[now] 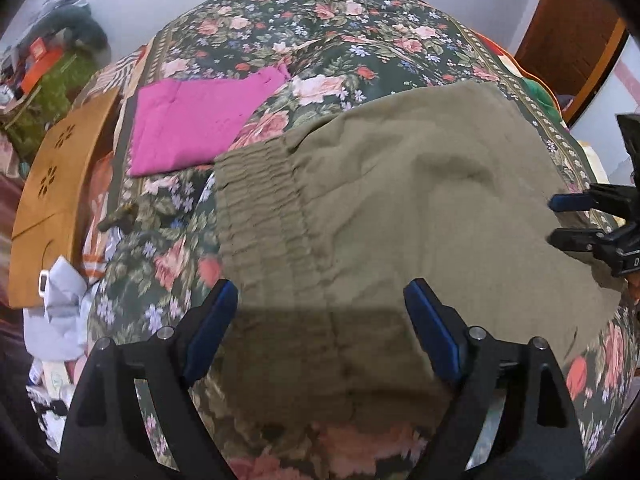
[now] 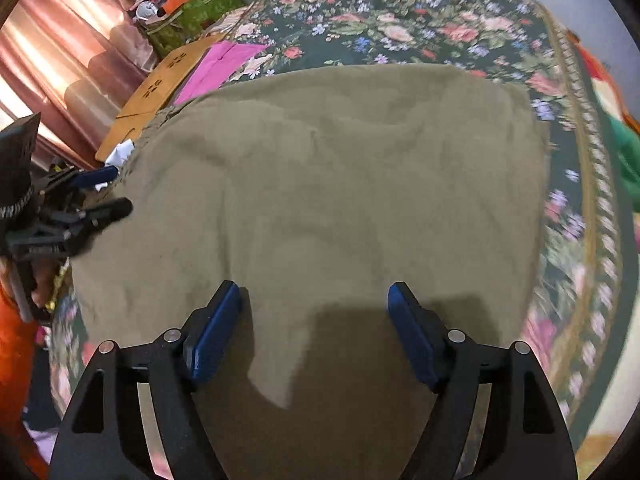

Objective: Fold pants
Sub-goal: 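Fold the pants over and release both tools, leaving a folded stack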

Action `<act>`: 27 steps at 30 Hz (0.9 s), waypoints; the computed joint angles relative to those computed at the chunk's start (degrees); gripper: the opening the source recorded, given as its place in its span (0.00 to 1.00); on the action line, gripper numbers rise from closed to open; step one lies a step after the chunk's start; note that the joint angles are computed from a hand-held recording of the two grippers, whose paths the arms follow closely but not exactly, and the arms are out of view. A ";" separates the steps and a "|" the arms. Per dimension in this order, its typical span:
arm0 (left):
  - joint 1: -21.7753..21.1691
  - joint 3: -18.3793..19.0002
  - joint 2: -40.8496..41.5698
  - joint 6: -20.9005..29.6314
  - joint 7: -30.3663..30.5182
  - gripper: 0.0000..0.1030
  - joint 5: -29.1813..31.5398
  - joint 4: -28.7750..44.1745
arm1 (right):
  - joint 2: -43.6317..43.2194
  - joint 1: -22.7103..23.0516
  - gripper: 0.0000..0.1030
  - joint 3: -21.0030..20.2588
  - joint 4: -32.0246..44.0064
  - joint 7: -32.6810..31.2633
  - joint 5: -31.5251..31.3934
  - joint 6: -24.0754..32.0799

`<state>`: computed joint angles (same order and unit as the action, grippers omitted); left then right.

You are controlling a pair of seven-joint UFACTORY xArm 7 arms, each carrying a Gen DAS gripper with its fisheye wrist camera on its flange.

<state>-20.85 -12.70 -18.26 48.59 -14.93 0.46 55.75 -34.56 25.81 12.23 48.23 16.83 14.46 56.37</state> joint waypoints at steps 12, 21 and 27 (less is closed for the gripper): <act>0.04 0.47 -8.89 1.09 -3.17 0.85 -3.89 -6.54 | -16.20 -0.71 0.73 3.01 -8.00 8.83 -3.01 4.28; 0.36 -1.28 -13.03 4.42 -5.80 0.85 -1.71 -8.25 | -23.79 -0.36 0.75 3.11 -12.59 13.71 -1.50 3.50; 0.39 -2.42 -16.99 7.59 -9.05 0.85 -0.85 -10.01 | -26.89 -0.75 0.75 4.25 -12.83 17.16 -2.27 5.34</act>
<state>-20.47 -15.12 -35.25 56.18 -23.98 -0.40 45.74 -61.45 25.06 16.47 35.40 33.98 12.19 61.71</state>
